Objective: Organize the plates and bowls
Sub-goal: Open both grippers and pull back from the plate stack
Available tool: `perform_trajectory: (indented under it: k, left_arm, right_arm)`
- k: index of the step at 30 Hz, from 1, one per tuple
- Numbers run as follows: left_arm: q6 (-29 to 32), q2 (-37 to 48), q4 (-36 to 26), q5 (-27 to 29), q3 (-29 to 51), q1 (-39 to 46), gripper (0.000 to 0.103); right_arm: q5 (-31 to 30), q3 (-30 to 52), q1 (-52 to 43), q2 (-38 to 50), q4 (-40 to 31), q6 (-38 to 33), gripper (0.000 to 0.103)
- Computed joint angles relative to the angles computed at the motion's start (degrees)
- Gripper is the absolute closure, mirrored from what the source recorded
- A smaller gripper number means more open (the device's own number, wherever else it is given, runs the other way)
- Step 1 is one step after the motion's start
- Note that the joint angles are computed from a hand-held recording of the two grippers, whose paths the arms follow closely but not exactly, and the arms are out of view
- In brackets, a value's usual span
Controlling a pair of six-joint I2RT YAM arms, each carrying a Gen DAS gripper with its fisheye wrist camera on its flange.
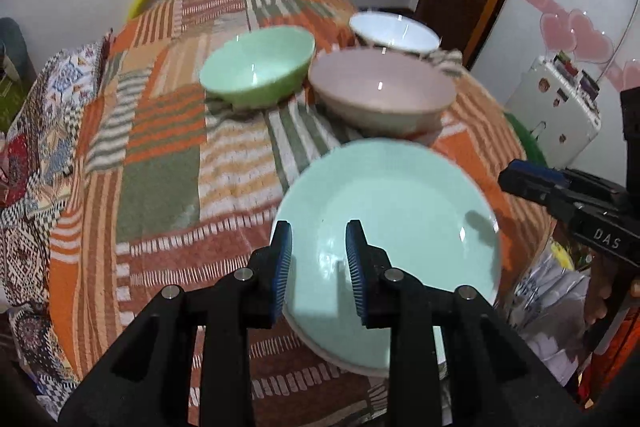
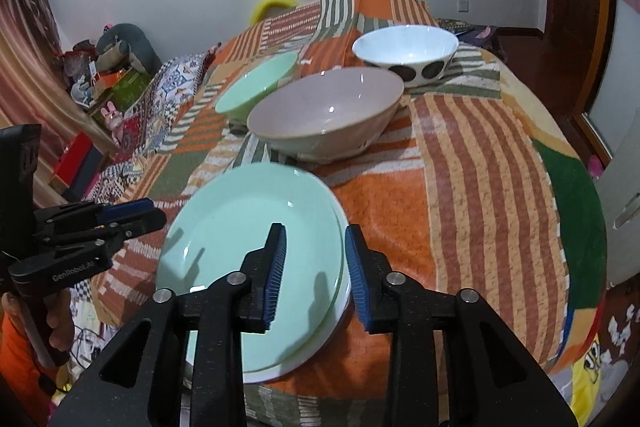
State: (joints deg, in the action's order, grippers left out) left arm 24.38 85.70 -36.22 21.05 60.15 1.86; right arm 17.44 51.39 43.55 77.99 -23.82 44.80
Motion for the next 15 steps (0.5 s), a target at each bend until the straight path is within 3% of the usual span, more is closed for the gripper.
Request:
perform_trajectory:
  k: [7,10,15]
  left_arm:
    - [-4.0,0.1,2.9,1.2,4.2,-1.6,0.053]
    - [-6.1,2.1,4.1,1.0,7.0,-2.7,0.043]
    - [-10.1,8.9,5.5,-0.1,13.5,-4.7,0.039]
  right_arm:
    - [1.3,1.9,-3.1,-1.4,0.0,-1.9,0.056]
    - [2.3,2.5,-4.5,-1.7,0.6,-3.2,0.046]
    - [1.6,3.4,-7.8,-1.0,3.5,-6.0,0.032]
